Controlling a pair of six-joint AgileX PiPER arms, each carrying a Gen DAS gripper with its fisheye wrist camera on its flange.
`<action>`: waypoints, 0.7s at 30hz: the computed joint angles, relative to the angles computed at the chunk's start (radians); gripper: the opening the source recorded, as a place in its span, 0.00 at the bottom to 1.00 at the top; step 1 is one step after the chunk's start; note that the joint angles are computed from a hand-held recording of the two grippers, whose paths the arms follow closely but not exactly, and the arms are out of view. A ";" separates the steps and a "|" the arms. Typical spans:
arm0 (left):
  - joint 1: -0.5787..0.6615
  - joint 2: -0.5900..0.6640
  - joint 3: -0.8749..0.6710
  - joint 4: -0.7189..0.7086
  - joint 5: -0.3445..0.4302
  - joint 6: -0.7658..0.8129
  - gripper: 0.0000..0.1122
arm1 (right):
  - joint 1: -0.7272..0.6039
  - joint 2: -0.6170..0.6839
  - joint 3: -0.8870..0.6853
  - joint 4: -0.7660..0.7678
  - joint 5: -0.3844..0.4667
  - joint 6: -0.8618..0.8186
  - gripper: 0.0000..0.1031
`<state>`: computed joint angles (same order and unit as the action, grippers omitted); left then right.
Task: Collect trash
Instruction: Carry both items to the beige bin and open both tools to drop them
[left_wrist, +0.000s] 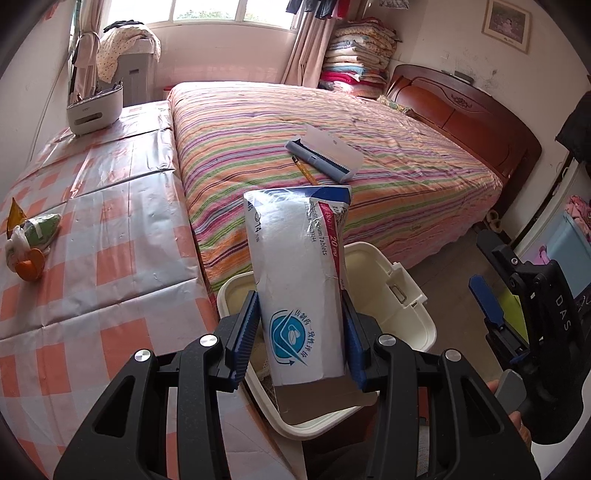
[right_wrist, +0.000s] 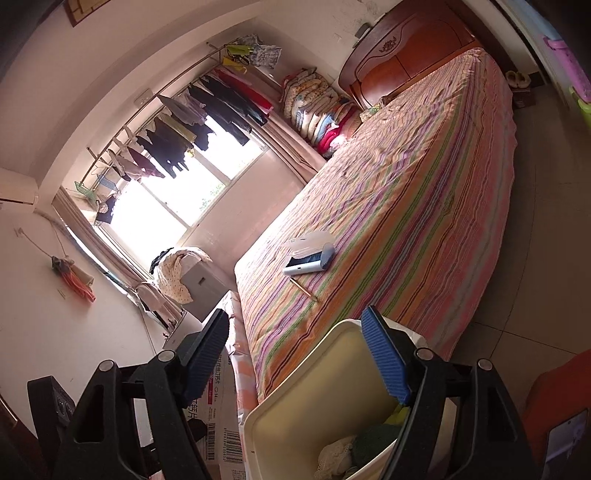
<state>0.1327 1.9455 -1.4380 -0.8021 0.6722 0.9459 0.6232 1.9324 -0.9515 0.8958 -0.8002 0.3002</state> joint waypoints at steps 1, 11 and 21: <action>-0.008 0.001 0.001 0.000 -0.004 0.002 0.37 | 0.001 0.000 0.000 -0.003 -0.002 0.004 0.70; -0.083 0.047 -0.031 0.059 -0.033 -0.013 0.43 | 0.016 -0.009 0.023 0.005 -0.061 0.020 0.70; -0.042 0.019 0.034 0.020 -0.149 0.024 0.67 | 0.062 -0.008 0.032 0.008 -0.130 0.003 0.70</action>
